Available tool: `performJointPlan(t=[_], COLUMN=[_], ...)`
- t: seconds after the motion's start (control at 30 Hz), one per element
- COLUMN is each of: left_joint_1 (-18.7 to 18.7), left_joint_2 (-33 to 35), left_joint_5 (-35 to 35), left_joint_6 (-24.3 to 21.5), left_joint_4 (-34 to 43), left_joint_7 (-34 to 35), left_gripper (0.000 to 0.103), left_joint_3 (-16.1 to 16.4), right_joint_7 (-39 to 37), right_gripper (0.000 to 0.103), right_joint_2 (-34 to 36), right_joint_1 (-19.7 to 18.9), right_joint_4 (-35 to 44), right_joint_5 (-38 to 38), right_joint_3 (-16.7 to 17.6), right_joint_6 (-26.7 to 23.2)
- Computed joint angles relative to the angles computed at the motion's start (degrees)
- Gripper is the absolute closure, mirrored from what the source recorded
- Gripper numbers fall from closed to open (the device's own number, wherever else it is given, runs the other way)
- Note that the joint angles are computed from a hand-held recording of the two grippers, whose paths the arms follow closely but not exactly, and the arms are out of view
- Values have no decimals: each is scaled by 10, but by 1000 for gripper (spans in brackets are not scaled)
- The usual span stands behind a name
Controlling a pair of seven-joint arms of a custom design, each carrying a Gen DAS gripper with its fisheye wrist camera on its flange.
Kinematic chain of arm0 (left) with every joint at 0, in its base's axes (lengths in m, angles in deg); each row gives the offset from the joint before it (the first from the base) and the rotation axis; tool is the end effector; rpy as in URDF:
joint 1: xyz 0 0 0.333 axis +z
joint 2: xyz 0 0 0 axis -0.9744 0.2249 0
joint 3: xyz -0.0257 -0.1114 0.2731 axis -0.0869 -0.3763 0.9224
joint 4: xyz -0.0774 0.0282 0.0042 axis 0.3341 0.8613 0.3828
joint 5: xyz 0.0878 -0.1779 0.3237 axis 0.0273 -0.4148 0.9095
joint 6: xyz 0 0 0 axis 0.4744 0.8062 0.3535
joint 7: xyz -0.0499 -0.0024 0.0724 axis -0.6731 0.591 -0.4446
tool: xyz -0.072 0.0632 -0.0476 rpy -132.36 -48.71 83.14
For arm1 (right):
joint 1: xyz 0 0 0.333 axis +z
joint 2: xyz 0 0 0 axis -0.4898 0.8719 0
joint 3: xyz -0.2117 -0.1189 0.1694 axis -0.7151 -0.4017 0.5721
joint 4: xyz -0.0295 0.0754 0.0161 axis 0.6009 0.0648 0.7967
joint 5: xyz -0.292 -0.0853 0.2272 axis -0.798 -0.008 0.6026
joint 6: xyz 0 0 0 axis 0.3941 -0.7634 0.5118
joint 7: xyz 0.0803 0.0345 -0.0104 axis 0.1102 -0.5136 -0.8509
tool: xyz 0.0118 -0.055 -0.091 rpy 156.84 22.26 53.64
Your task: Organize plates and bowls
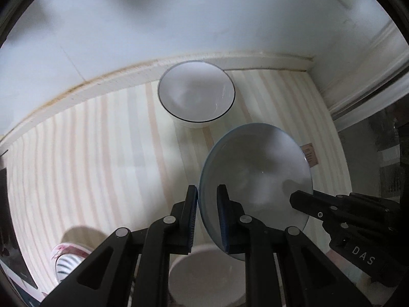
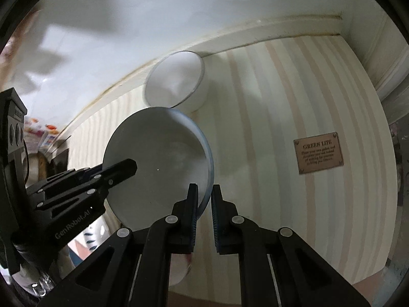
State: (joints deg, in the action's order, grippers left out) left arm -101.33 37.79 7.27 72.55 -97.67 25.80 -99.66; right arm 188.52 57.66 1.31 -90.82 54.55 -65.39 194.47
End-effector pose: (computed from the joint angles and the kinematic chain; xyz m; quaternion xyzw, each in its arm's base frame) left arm 0.4954 -0.4151 0.5020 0.4812 -0.8648 0.1437 0.0001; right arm 0.4415 0.3888 0.4721 -0.5272 0.8228 0.0423 0.2081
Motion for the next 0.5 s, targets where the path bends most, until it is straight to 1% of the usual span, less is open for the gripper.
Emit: performJointPlan(t=[0.17,0.27,0.4,0.5], left_joint_1=[17,28,38,42], left_joint_2=[-59,-94,-134,-148], left_joint_5=[-31,-51,-74,-81], left_joint_6=[4,3,1,-1], left_joint_4=[-51,-86,-136,-165], left_joint_7=[14,26,32,35], left_gripper=[89,89,89,89], left_joint_3=[1,4,9,12], right_joint_7=[20,24,23,16], right_gripper=[91,91,91,91], right_joint_2=[-23,-25,-18,-6], right_joint_1=[14,21,34,44], right_joint_4=[4,15,22,21], right_joint_5=[-14,-16,-5,21], right_joint_3=[11,18,26,31], right_joint_6=[-6,-12,-7,5])
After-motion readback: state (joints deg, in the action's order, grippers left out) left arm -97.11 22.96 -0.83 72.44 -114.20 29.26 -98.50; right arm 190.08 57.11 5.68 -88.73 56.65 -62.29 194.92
